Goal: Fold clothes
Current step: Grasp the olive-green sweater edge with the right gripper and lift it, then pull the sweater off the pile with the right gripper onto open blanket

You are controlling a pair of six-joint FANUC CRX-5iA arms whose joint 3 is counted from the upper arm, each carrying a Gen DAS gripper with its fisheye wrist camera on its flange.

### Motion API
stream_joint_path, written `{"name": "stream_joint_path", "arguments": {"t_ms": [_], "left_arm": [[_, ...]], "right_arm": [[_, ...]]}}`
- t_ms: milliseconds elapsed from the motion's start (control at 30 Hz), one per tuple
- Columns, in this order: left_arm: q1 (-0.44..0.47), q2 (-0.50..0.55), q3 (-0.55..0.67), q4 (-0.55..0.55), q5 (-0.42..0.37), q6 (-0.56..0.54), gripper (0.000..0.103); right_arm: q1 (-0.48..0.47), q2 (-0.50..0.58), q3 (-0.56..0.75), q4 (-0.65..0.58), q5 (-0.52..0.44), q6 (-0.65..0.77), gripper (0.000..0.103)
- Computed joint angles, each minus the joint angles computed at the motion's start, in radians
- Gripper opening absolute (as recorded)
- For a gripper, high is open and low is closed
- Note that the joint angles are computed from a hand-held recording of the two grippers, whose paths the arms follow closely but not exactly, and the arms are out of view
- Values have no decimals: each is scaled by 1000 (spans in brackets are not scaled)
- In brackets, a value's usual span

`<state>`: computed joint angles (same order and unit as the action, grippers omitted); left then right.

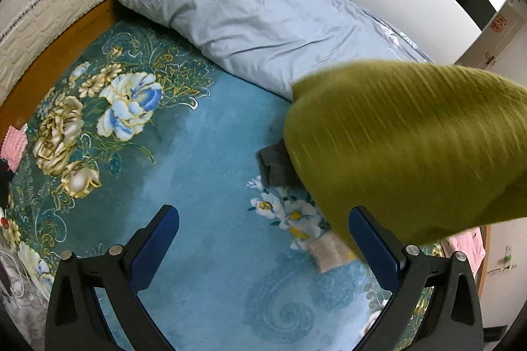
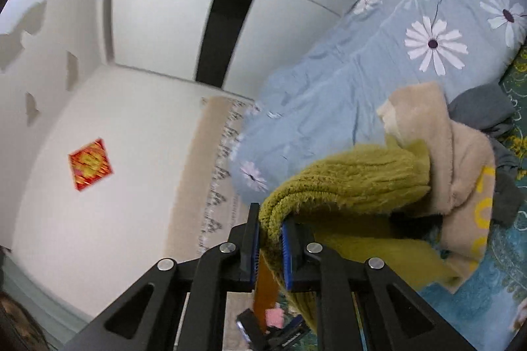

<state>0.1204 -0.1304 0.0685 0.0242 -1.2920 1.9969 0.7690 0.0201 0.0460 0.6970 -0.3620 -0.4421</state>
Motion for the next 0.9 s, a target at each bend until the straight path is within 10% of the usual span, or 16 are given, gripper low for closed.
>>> {"name": "stream_joint_path", "arguments": {"t_ms": [200, 467, 900], "left_arm": [[-38, -26, 24, -28, -17, 33, 102], [-84, -46, 19, -32, -15, 45, 102], [-43, -153, -76, -64, -67, 97, 102]], "right_arm": [[7, -163, -109, 283, -69, -195, 12], [111, -192, 60, 276, -297, 94, 12], [194, 48, 184, -435, -318, 424, 12]]}}
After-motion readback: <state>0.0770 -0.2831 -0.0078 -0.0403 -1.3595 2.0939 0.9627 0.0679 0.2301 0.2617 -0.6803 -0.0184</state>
